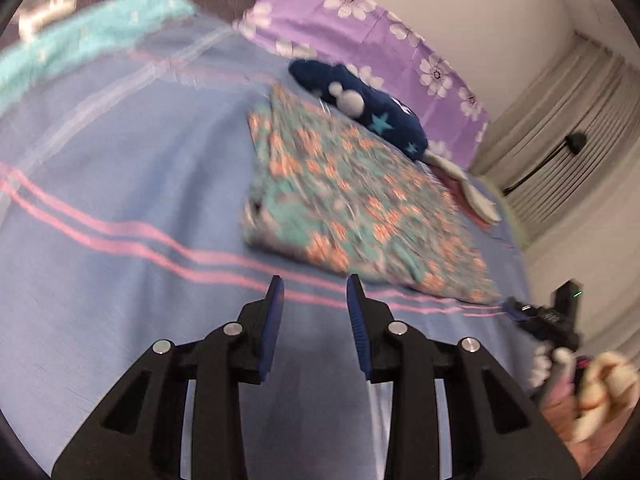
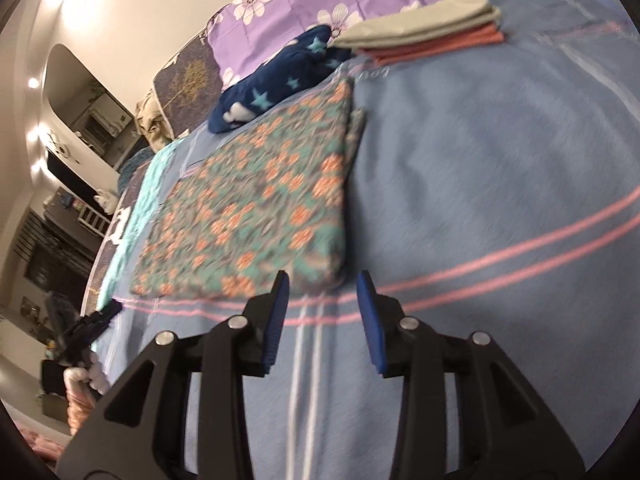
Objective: Fold small clothes
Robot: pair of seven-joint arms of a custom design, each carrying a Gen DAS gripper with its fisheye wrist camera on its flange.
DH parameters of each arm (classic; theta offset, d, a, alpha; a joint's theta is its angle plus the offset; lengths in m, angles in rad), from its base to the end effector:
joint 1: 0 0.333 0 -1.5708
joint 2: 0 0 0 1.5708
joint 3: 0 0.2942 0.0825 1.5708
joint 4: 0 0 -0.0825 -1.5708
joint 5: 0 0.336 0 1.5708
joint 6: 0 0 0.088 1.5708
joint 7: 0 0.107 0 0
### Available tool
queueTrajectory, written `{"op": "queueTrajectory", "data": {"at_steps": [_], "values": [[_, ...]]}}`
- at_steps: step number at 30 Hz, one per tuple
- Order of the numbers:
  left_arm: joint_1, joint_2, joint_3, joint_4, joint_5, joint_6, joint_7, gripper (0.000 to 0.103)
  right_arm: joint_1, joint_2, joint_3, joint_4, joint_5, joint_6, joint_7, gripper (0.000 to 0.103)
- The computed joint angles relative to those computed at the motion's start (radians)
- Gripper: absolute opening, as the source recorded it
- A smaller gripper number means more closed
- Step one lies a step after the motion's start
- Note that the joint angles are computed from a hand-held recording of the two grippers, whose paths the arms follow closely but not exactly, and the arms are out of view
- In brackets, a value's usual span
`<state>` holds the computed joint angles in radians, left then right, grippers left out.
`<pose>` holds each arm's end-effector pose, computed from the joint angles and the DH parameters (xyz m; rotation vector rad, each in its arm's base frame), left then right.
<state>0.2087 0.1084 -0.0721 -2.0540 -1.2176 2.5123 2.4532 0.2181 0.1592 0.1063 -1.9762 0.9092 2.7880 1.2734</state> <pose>0.5487 0.0841 0.4230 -2.1278 1.7934 -1.3560 0.5635 0.1486 0.4538 -1.5094 1.7535 0.0093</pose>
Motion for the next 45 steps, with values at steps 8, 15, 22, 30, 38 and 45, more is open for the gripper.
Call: {"op": "queueTrajectory", "data": {"at_steps": [8,15,22,30,38,45], "values": [[0.03,0.133,-0.039,0.106,-0.154,-0.001,-0.064,0.047,-0.032,0.061,0.034,0.041,0.341,-0.076,-0.119,0.055],[0.07,0.257,-0.084,0.238,-0.269,0.014,-0.114,0.006,0.004,0.193,0.012,0.195,0.261,-0.002,0.065,0.023],[0.066,0.082,-0.062,0.163,-0.281,-0.004,0.03,0.004,-0.068,0.057,0.07,0.128,0.476,0.01,-0.145,0.008],[-0.018,-0.18,0.025,-0.16,0.081,0.026,-0.098,0.008,0.015,-0.178,-0.017,-0.204,0.141,-0.088,0.094,0.01],[-0.103,-0.282,0.007,-0.319,0.561,0.462,-0.506,0.014,0.047,-0.228,-0.062,-0.253,0.221,0.04,-0.037,0.026],[-0.341,-0.075,-0.009,0.03,0.354,0.117,-0.229,0.025,-0.027,-0.034,-0.084,-0.001,0.22,-0.035,-0.17,0.019]]}}
